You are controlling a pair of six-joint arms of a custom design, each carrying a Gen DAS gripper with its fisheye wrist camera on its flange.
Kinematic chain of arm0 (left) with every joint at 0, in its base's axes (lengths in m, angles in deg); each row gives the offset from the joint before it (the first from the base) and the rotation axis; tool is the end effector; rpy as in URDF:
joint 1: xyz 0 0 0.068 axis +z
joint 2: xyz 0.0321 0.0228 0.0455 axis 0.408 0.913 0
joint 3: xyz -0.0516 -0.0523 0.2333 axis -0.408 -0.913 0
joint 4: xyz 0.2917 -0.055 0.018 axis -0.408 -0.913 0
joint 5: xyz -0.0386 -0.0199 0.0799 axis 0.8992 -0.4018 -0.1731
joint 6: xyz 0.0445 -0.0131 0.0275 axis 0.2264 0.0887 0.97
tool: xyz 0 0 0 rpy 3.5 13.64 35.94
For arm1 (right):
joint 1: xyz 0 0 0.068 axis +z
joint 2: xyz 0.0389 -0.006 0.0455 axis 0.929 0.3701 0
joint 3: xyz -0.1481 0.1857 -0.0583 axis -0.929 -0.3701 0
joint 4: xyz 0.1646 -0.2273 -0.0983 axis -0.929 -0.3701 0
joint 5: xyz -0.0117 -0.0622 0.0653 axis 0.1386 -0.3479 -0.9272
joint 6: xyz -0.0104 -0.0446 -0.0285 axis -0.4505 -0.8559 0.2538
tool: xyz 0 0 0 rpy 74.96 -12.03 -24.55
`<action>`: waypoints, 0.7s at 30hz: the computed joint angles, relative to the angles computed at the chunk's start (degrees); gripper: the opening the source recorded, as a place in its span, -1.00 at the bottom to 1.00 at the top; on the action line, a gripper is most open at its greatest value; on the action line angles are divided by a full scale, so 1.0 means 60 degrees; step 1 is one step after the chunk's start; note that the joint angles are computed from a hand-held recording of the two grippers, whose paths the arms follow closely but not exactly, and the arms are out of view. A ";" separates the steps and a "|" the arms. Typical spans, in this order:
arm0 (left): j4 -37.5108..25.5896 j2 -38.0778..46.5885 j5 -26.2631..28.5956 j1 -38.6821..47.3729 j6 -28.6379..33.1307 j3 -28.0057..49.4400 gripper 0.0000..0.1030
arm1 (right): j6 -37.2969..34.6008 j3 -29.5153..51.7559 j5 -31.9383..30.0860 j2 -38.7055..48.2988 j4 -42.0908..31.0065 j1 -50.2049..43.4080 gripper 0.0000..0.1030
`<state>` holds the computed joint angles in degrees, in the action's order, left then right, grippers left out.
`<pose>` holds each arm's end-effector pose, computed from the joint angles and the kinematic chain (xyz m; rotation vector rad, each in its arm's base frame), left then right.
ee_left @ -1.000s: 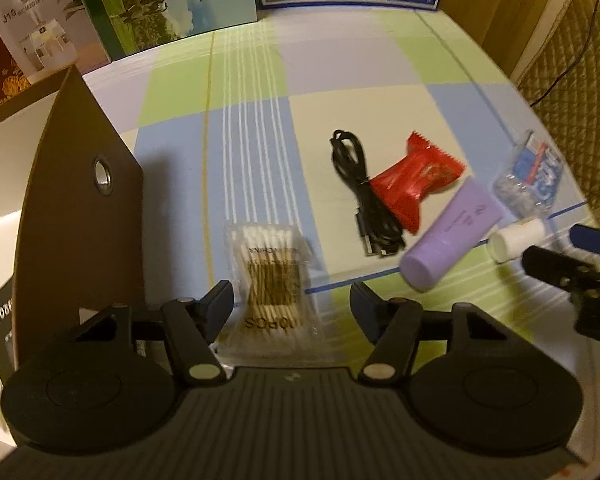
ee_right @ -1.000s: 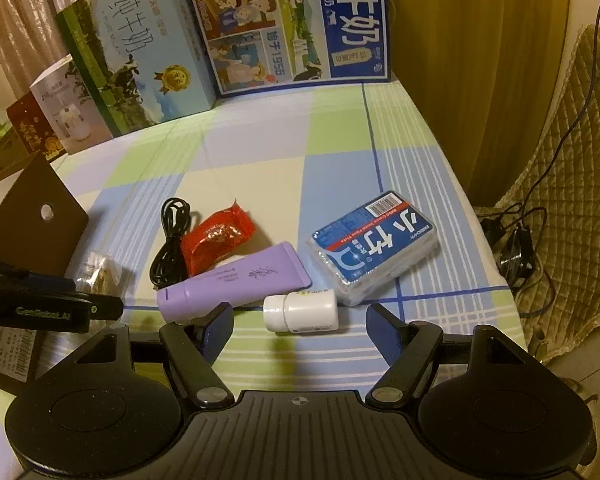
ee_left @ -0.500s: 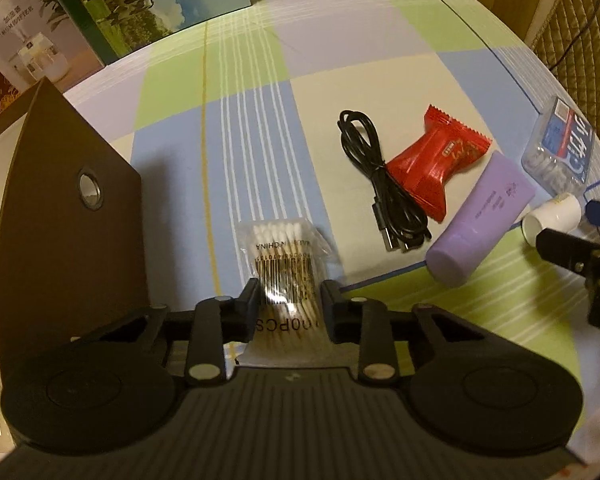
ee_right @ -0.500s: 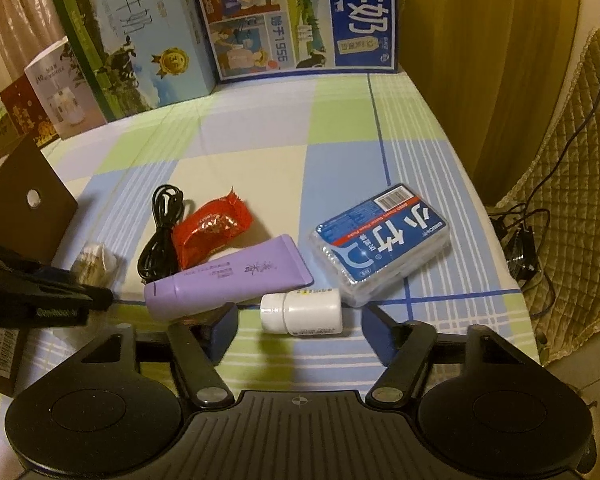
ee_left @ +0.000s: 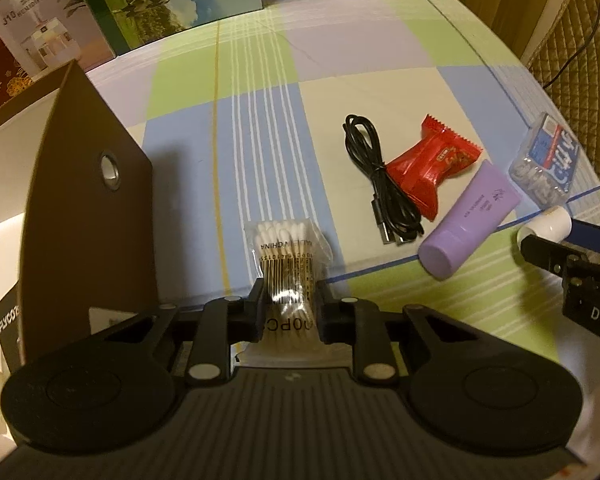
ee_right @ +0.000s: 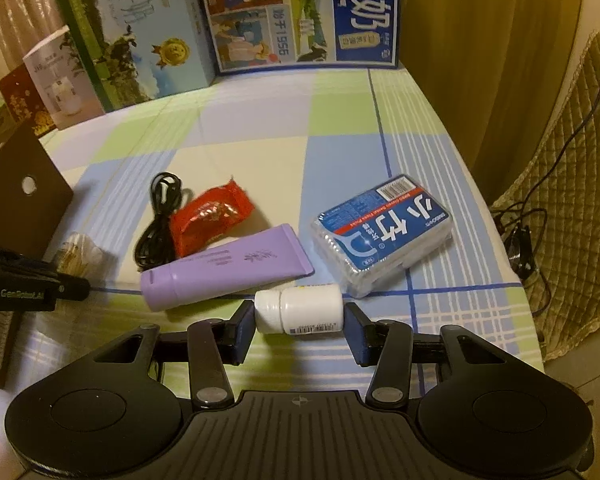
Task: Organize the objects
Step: 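Grasp the cotton swab pack with left tool while right tool grasps the white bottle, then carry the swab pack and white bottle over the brown box with both tools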
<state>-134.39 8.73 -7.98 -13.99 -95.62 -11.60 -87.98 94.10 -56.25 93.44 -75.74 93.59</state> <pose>0.2709 -0.1982 0.1606 -0.0301 2.7391 0.1195 0.2817 0.1393 0.1615 -0.6596 2.4305 0.3614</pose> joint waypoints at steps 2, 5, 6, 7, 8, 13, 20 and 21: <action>-0.0038 -0.0275 -0.0042 -0.0096 -0.0125 -0.0127 -0.62 | -0.0021 -0.0085 -0.0131 -0.0338 -0.0169 0.0014 -0.14; -0.0140 -0.0757 -0.0115 -0.0275 -0.0361 -0.0321 -0.62 | 0.0003 -0.0199 -0.0265 -0.0860 -0.0435 0.0091 -0.14; -0.0147 -0.0882 -0.0146 -0.0305 -0.0407 -0.0356 -0.62 | 0.0037 -0.0225 -0.0320 -0.1040 -0.0523 0.0125 -0.14; -0.0181 -0.1089 -0.0189 -0.0369 -0.0491 -0.0433 -0.62 | 0.0061 -0.0262 -0.0387 -0.1222 -0.0604 0.0145 -0.14; -0.0228 -0.1307 -0.0226 -0.0426 -0.0571 -0.0503 -0.63 | 0.0078 -0.0289 -0.0460 -0.1426 -0.0718 0.0172 -0.14; -0.0532 -0.2626 -0.0505 -0.0736 -0.1024 -0.0896 -0.63 | 0.0229 -0.0368 -0.0770 -0.2383 -0.1252 0.0319 -0.14; -0.1385 -0.4644 -0.1065 -0.1332 -0.1729 -0.1381 -0.63 | 0.0480 -0.0320 -0.1072 -0.3544 -0.1978 0.0746 -0.14; -0.1529 -0.4906 -0.1149 -0.1408 -0.1827 -0.1433 -0.63 | 0.0514 -0.0326 -0.1108 -0.3726 -0.2069 0.0823 -0.14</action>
<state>-143.56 -20.71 -14.88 -22.43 -106.58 -20.20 -84.90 92.15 -62.90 71.09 -88.15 98.53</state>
